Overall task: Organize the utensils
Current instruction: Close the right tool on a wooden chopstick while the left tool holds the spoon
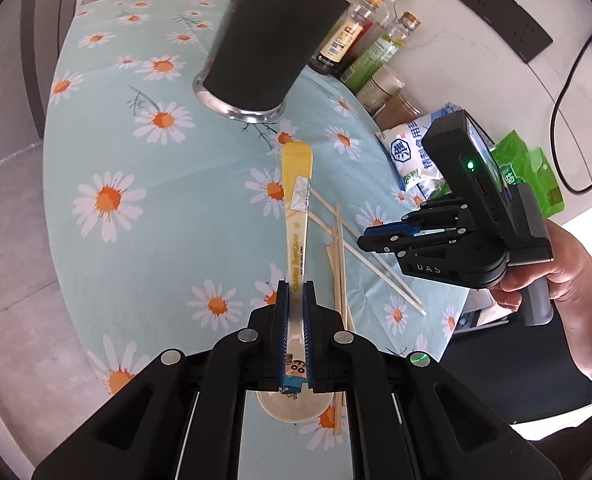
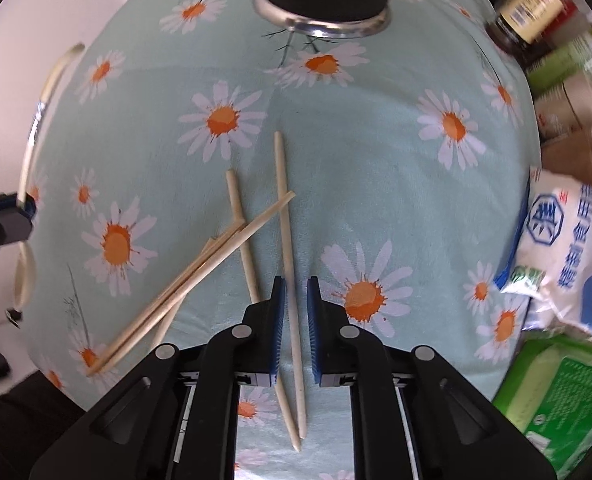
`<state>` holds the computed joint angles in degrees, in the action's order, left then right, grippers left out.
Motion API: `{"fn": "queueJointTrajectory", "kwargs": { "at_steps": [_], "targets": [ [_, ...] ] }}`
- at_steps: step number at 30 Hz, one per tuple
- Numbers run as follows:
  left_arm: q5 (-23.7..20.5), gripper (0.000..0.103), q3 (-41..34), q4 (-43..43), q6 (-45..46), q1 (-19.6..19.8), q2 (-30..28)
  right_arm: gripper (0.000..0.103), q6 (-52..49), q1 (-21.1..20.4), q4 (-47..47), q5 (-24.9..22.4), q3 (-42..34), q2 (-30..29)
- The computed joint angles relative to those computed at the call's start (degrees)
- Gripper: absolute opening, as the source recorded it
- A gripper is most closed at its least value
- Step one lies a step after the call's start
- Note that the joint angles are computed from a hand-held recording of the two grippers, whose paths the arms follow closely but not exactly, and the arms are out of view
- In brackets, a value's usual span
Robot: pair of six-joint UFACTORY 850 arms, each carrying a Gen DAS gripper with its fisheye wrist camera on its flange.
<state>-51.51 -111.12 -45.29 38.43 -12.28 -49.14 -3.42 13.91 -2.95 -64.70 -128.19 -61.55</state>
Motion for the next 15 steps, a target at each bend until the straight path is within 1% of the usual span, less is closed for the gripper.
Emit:
{"fn": "queueJointTrajectory", "kwargs": {
  "at_steps": [1, 5, 7, 8, 11, 15],
  "targets": [
    [0.3, 0.006, 0.78, -0.5, 0.2, 0.15, 0.42, 0.006, 0.2, 0.53, 0.23, -0.2, -0.87, -0.58],
    [0.58, 0.006, 2.1, -2.13, 0.31, 0.57, 0.83, 0.006, 1.15, 1.04, 0.58, -0.17, -1.44, -1.03],
    [0.85, 0.006, 2.51, -2.1, 0.1, 0.5, 1.03, 0.005, 1.4, 0.74, 1.59, 0.49, -0.7, -0.57],
    [0.98, 0.006, 2.53, -1.94, -0.11, 0.4, 1.09, 0.005, 1.05, 0.11, 1.75, 0.26, -1.83, -1.22],
    [1.44, 0.006, 2.35, -1.05, -0.93, 0.06, 1.22, 0.005, 1.24, -0.71, 2.44, 1.08, -1.9, -1.02],
    [2.24, 0.006, 1.13, 0.95, -3.11, -0.54, 0.93, 0.005, -0.03, -2.21, 5.12, 3.59, 0.61, 0.87]
  ]
}}
